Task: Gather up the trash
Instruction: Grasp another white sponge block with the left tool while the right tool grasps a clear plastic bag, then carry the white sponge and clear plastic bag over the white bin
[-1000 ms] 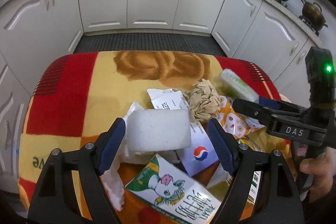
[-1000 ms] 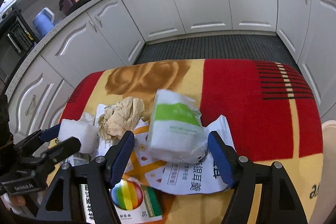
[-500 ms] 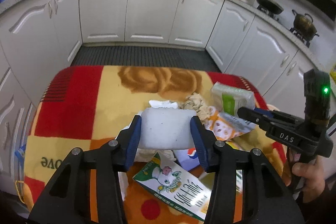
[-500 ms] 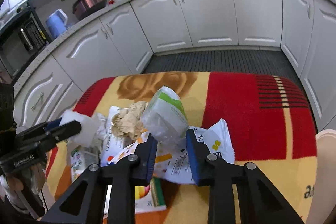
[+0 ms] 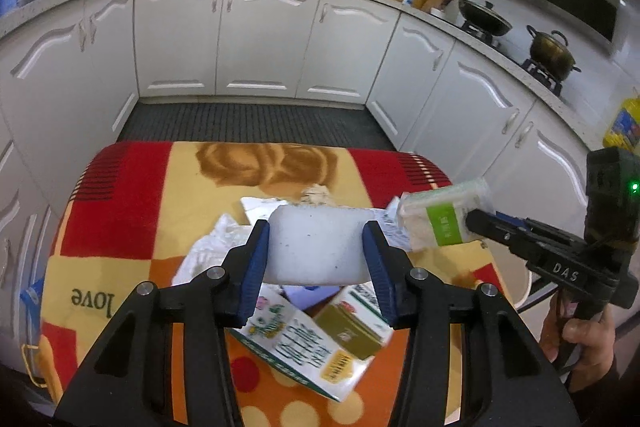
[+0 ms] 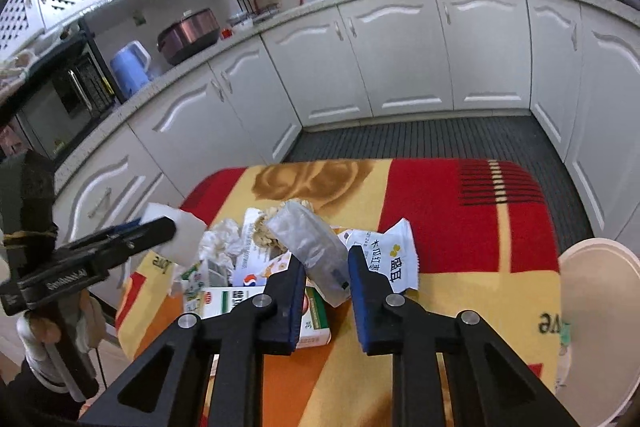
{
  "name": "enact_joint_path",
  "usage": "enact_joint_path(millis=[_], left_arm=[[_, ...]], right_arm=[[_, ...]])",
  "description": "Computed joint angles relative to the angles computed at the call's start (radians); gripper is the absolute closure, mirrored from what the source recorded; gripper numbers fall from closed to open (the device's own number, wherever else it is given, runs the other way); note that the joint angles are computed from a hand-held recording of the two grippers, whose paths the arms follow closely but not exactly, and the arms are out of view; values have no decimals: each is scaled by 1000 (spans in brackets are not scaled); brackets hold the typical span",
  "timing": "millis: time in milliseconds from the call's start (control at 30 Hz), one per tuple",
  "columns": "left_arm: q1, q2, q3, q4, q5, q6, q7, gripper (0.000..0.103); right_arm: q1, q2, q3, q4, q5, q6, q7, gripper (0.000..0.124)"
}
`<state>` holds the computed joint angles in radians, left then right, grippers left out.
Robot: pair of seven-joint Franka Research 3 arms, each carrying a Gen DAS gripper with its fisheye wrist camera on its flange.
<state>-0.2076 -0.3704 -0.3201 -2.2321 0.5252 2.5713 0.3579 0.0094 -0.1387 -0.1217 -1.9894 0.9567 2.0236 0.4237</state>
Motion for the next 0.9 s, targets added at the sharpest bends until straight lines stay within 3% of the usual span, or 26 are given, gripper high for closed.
enact_joint_path(millis=[900], left_arm=[[-84, 183, -31, 201, 86, -59, -2, 58]], right_arm=[[-89, -4, -57, 21, 35, -72, 0, 109]])
